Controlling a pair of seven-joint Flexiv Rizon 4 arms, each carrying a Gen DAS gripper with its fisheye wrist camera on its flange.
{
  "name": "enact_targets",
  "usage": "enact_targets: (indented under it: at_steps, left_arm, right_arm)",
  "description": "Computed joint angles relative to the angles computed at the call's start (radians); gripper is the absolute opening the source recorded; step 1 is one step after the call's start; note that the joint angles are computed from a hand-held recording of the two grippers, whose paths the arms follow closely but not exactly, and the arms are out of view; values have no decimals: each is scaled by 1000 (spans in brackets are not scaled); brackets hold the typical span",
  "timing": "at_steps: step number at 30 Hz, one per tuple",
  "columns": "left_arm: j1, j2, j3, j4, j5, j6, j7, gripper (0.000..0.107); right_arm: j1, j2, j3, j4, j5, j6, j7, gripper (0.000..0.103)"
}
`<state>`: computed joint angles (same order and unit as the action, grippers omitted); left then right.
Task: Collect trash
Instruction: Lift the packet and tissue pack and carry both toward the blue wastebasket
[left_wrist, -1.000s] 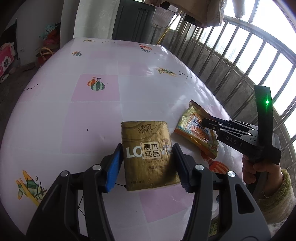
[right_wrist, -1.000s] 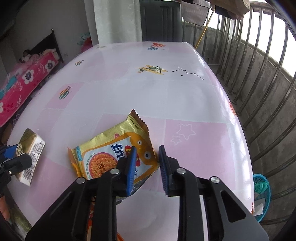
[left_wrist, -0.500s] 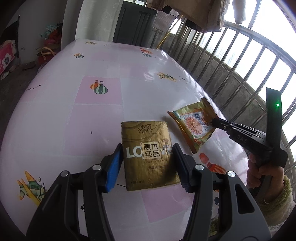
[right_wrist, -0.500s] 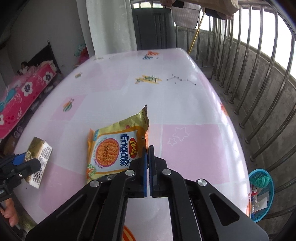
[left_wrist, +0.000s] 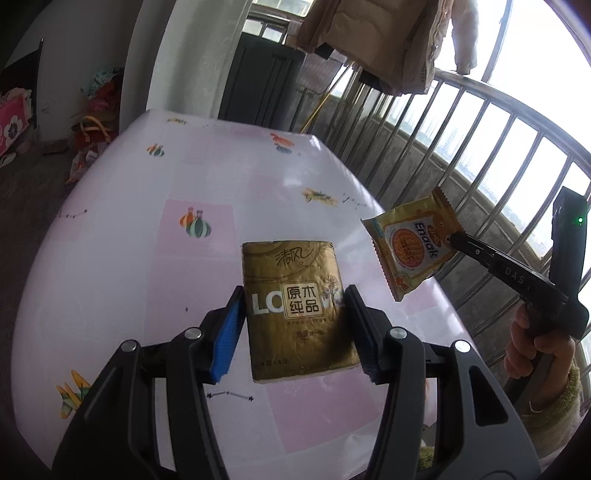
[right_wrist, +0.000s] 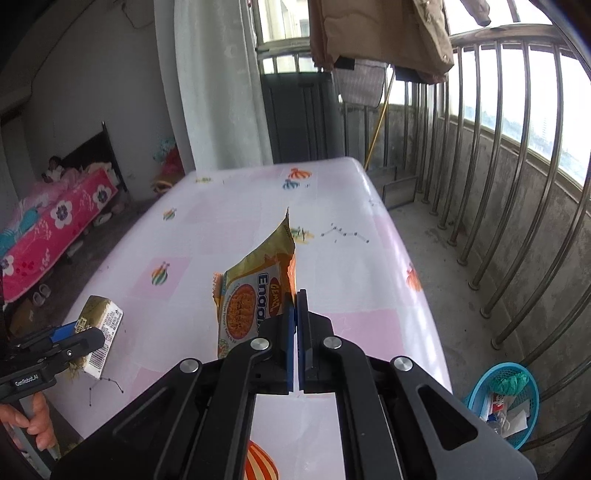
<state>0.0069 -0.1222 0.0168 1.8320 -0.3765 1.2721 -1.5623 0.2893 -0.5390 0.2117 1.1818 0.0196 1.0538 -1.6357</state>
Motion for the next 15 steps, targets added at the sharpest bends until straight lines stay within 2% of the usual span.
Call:
enact_targets:
  at_steps: [9,15]
  left_arm:
    - [12,-88,-81,-170,-133,-10,192,51]
    - [6,-223,-158,-387,-208,-124,303,51]
  right_arm:
    - [-34,17,-43,2,-4,83,90,1]
    - [-50,47,-143,80,-83,172,258,1]
